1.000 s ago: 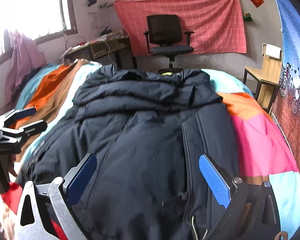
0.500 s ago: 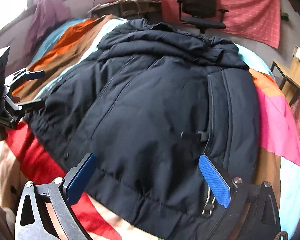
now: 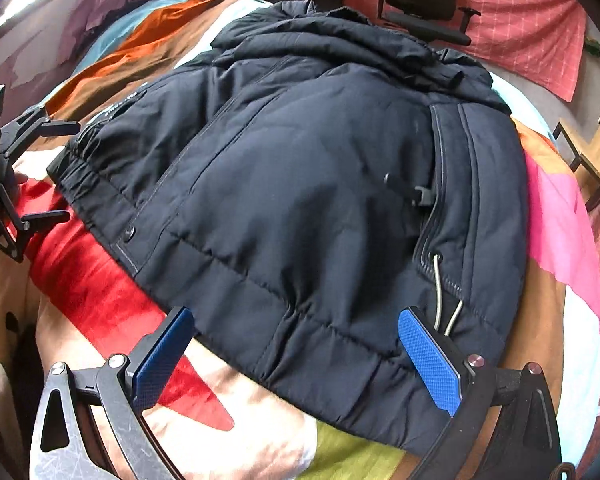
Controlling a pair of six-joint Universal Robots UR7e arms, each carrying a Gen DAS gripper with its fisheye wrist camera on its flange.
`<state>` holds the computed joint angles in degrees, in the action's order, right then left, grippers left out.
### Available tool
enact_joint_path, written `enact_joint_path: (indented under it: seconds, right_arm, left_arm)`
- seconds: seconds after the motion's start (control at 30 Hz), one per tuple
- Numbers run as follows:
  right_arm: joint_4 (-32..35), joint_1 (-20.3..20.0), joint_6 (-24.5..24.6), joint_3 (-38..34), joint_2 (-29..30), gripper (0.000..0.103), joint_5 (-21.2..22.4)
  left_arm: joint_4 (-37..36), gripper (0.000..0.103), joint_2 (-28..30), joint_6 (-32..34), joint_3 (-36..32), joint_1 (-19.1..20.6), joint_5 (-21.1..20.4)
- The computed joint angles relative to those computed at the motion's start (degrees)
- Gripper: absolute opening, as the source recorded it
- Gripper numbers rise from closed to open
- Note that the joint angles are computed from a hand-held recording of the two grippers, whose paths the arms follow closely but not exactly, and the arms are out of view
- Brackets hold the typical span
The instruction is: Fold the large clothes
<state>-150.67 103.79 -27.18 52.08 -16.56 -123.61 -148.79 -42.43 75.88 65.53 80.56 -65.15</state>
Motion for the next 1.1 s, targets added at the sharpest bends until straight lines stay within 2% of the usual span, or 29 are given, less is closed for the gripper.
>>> enact_joint_path:
  seconds: [0.2,0.3,0.6,0.7,0.8,0.87,1.0,1.03,1.1]
  right_arm:
    - [0.73,0.0,-1.0,0.62,-0.16,0.103,-1.08]
    - [0.13,0.08,-2.18,0.98,-0.11,0.103,-1.64]
    - [-3.46,0.53,-9.45,1.52,1.22,0.103,-5.31]
    - [-5.69,0.75,-14.2,1.66,2.21,0.103,-8.03]
    - [-11.27,1.08,-20.91,2.47,3.46,0.103,-11.16]
    - [-15.7,1.26,-24.63,2.65,4.41,0.103,-12.78]
    - [-28.26,1.69,-36.8,0.4,8.39,0.103,-16.75]
    - [-30.32,1.75,-39.1,-0.3,9.22,0.103,-17.14]
    - [-37.3,1.8,-46.14,-2.24,11.58,0.103,-17.33]
  left_arm:
    - [-3.04,0.101,0.47,4.53,1.02,0.64,2.65]
    - [-8.68,0.101,1.35,7.76,1.89,0.91,4.5]
    - [-15.66,0.101,2.81,12.28,2.19,1.46,5.39]
    - [-17.36,0.101,3.11,12.9,2.31,1.52,5.23]
    - [-20.3,0.101,3.5,14.02,2.6,1.42,4.92]
    - [-21.66,0.101,3.91,14.67,1.99,1.51,3.95]
    - [-24.3,0.101,4.14,15.9,1.64,1.8,1.7]
    - [-24.57,0.1,4.08,15.86,1.62,1.82,1.25]
    - [-24.02,0.083,3.46,15.72,2.05,1.85,-0.13]
